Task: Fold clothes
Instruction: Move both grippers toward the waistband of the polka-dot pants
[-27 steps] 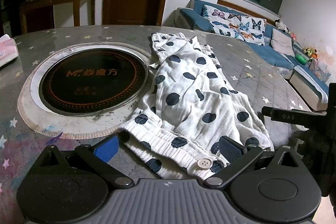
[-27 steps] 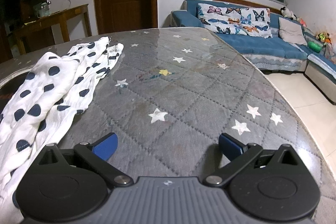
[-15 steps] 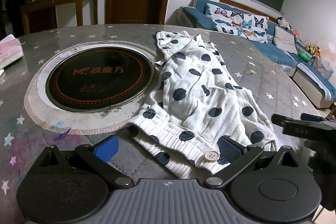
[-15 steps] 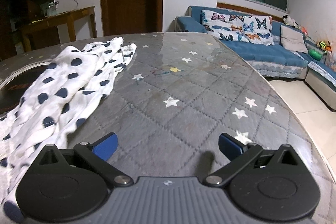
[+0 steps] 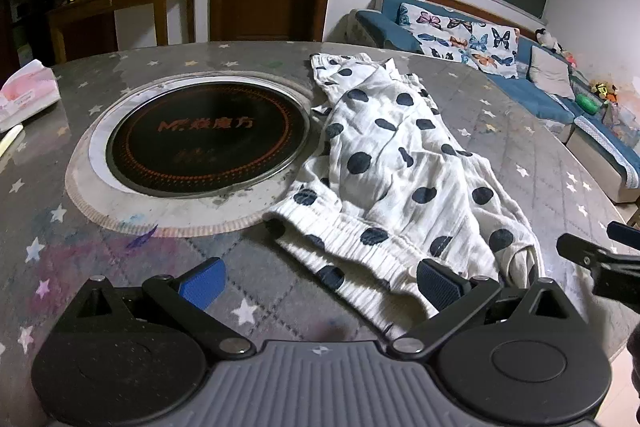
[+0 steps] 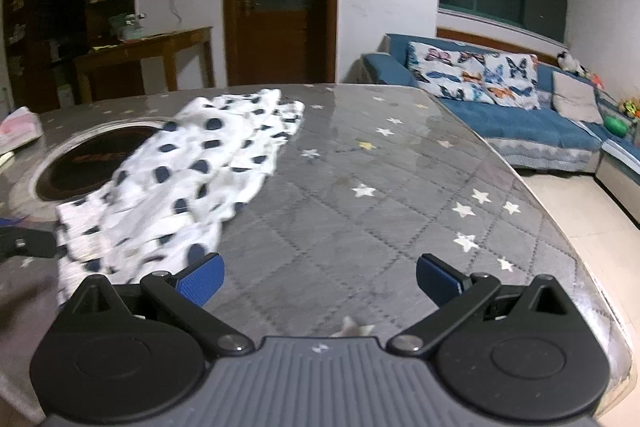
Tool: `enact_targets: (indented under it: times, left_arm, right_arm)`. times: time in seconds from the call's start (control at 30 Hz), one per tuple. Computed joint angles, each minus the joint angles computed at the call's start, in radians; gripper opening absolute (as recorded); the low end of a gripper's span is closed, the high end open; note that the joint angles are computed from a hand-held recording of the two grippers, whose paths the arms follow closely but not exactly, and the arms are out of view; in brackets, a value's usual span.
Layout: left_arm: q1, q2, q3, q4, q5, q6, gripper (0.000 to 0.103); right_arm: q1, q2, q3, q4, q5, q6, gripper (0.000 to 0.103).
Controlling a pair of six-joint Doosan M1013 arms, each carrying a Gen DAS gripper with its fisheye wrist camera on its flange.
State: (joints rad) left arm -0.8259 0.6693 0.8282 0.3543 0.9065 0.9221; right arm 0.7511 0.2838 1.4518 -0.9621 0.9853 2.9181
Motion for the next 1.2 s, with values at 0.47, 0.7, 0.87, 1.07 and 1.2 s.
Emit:
enact_targets:
  times: [0.47, 0.7, 0.87, 1.07, 1.2]
  left_arm:
    - [-0.006, -0.023, 0.042, 0.004, -0.008, -0.017, 0.103]
    - [-0.012, -0.025, 0.047, 0.005, -0.003, -0.013, 0.103]
    - [-0.016, -0.025, 0.047, 0.012, 0.004, -0.011, 0.103]
    - [-0.018, -0.025, 0.047, 0.015, 0.004, -0.008, 0.103]
    - [-0.017, -0.025, 0.048, 0.014, 0.004, -0.007, 0.103]
  right_arm:
    - [0.038, -0.006, 0.005, -0.008, -0.048, -0.03, 0.103]
    - [0.05, -0.008, 0.012, 0.001, -0.068, -0.041, 0.103]
    - [0.055, -0.005, 0.014, 0.01, -0.081, -0.051, 0.103]
    - [0.058, -0.004, 0.015, 0.012, -0.089, -0.055, 0.103]
    - [0.059, -0.003, 0.015, 0.012, -0.092, -0.056, 0.103]
